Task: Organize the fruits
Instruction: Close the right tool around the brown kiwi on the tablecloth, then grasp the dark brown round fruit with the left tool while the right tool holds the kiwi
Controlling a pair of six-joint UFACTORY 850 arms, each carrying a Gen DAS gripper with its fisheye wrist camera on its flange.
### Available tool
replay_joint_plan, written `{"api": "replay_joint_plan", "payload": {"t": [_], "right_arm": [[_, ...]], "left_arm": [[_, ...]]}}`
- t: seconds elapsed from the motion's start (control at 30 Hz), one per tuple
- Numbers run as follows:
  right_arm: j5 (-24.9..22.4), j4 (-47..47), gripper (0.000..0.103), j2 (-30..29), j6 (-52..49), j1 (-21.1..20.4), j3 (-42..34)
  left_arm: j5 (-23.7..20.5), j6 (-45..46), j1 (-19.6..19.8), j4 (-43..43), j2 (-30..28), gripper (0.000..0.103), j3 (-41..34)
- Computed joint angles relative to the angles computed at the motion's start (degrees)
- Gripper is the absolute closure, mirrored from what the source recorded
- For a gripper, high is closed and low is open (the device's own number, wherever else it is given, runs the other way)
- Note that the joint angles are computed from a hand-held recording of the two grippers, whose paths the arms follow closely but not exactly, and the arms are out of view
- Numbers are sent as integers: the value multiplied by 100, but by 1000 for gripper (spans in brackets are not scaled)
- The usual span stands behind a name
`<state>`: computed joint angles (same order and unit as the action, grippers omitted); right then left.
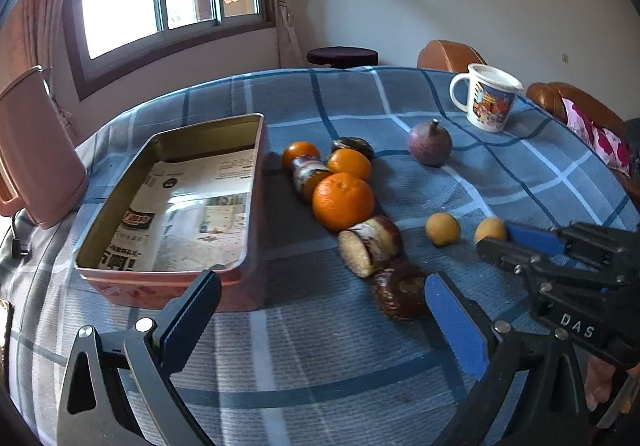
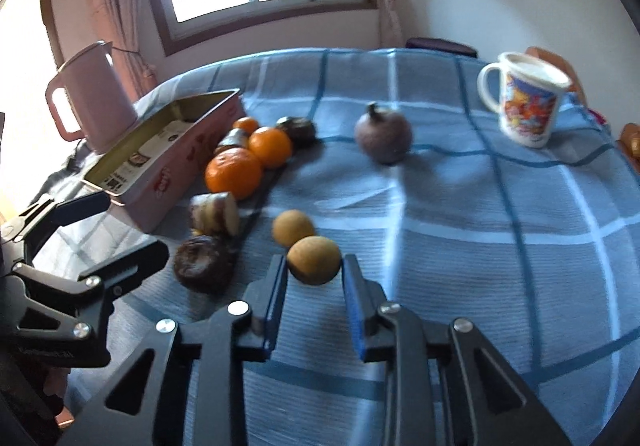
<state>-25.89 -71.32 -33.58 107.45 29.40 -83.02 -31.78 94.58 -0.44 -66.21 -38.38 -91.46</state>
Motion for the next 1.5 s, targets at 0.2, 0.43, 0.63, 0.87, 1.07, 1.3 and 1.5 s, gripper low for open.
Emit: {"api": "replay_joint_plan", "payload": {"t": [0.2, 0.43, 0.63, 0.87, 1.07, 1.3, 1.5], "right_arm": [[-465, -210, 73, 138, 219, 63, 187], [-565, -404, 73, 210, 435, 80, 294], [-512, -498, 73, 231, 527, 78, 328], [-489, -498, 73, 230, 531, 72, 328], [-515, -556, 73, 221, 576, 83, 320], [-450, -715, 73, 269, 772, 78, 390], [-486, -897, 73, 297, 908, 105, 424]], "left_arm": [[-33, -22, -97, 141, 58, 7, 129], [-169, -494, -205, 727, -29, 25, 72], [-392, -1089, -261, 1274, -187, 37, -138], [-515, -1090, -240, 1254, -245, 39, -222], [-659, -1027, -154, 1181, -278, 55, -278], [-632, -933, -153, 1134, -254, 62, -237], [-566, -534, -128, 747, -128, 62, -55]]}}
